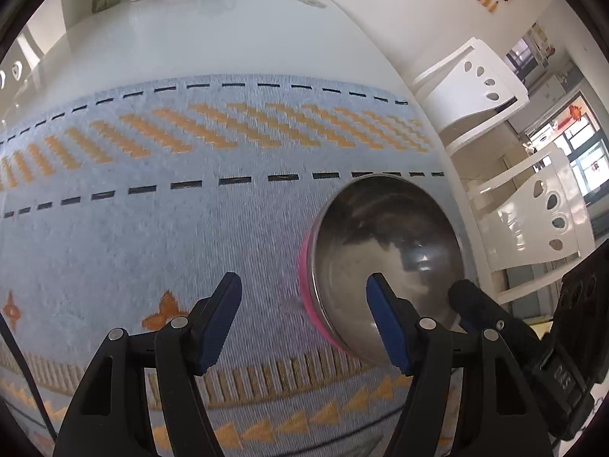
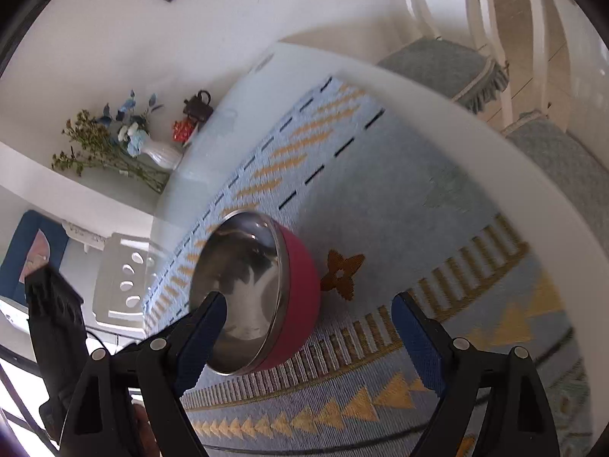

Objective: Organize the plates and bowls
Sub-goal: 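Grasp the pink steel bowl's rim with the left gripper and lift it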

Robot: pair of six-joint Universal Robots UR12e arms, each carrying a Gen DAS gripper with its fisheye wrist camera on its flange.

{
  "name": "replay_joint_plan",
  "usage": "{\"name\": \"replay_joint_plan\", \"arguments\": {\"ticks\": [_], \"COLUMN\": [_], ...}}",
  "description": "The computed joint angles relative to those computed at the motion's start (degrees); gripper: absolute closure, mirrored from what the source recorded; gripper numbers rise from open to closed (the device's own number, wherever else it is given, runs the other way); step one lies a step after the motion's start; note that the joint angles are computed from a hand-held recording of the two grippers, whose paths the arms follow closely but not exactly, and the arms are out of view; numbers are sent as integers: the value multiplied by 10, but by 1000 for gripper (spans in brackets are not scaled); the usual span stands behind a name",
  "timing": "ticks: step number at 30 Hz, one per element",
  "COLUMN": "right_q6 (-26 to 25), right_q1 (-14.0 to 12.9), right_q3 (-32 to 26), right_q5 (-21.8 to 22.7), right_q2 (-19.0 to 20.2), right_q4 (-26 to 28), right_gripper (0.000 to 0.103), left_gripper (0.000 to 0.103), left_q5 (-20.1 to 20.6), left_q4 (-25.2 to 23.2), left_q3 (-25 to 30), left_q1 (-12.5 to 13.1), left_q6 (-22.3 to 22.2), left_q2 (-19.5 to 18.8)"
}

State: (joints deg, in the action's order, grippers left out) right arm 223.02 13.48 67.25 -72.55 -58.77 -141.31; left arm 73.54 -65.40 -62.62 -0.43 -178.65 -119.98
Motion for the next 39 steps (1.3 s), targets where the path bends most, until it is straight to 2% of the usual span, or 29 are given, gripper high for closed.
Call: {"name": "replay_joint_plan", "arguments": {"ticks": [2,4,6,7,8,10,14,19,22,27,32,39], "right_q6": [-7,-21,-31,-34,-35,-25,-39,-20,-30,-35,-43,-63], "right_q1": [0,0,0,1,1,-1,1,1,6,13,21,37], "right_q3": [-5,-18,-29,-31,-31,-27,-19,-10,-6,7,28,52], "right_q5": [10,31,42,47,50,68,52,59,51,33,15,-2], "right_q2": [7,18,26,30,31,31,23,13,4,-12,-36,-69], "right_q4": [2,13,25,25,17,2,2,-1,0,-19,-24,-8], "right_gripper": [16,16,24,33,41,44,44,44,44,44,44,44], "left_gripper": [44,54,71,73,73,73,73,73,73,73,72,71], "left_q5": [14,7,-26,-51,-52,-48,-53,-46,-41,-61,-71,-85], "left_q4": [3,-2,-16,-12,0,21,28,36,38,43,47,57], "left_q3": [-2,-3,-4,-9,-17,-29,-41,-51,-58,-80,-112,-163], "left_q1": [-4,-4,-1,2,1,-1,-2,-1,0,6,10,23], "left_q6": [21,37,43,48,52,69,92,93,91,72,80,75], "left_q2": [-2,-4,-6,-3,1,9,23,37,46,67,96,142]}}
